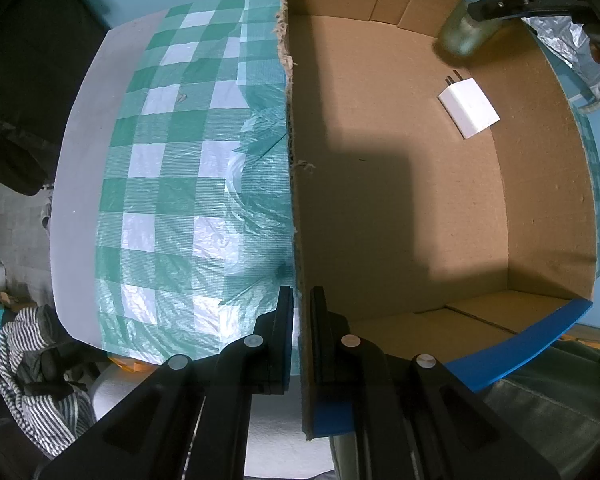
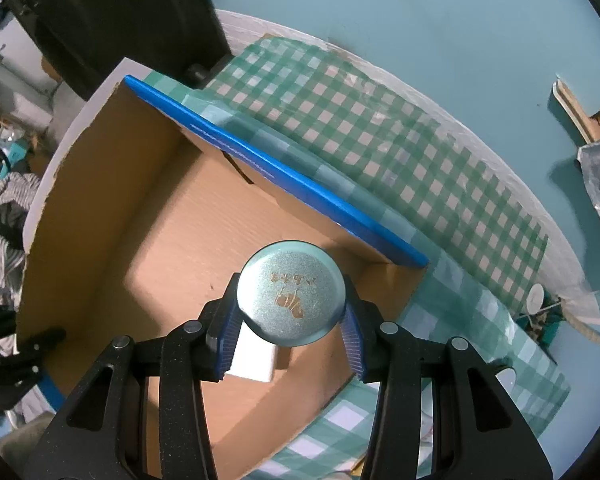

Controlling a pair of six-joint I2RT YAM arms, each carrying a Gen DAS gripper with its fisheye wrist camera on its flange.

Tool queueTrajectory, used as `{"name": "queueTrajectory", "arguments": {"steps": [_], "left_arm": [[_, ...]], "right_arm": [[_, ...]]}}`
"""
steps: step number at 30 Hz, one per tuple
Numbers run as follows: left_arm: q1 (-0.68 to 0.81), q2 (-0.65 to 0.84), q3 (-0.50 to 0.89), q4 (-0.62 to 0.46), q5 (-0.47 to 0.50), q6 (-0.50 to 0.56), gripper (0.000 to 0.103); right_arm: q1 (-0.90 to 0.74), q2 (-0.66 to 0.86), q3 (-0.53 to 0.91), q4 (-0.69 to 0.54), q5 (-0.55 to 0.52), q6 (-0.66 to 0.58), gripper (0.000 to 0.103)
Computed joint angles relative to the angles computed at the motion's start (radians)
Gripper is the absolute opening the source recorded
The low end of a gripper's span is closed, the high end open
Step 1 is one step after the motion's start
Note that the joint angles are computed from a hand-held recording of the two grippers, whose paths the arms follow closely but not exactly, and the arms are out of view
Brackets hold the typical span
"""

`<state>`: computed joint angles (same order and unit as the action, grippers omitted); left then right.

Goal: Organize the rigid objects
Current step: 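Carry the green tin into the box and release it, then return the right gripper to the table and grasp the white pill bottle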

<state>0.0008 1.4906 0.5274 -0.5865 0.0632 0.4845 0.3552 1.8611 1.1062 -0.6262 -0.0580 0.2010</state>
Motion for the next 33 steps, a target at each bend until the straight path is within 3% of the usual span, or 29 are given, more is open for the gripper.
{"name": "queueTrajectory", "arguments": {"steps": [11, 27, 33], "left_arm": [[-0.012, -0.018, -0.011, -0.003, -0.003, -0.007, 0.008], [-0.004, -0.015, -0.004, -0.007, 0.003, 0.01, 0.008], [-0.008, -0.019, -0.007, -0.007, 0.003, 0.012, 0.008]], "right_arm": [[0.003, -0.047, -0.021, 0.008, 0.009, 0.019, 0.059], [-0.023, -0.215, -0.077, -0.06, 0.012, 0.033, 0.061], [-0.064, -0.301, -0.127, -0.095, 0.016, 0.017, 0.069]]}}
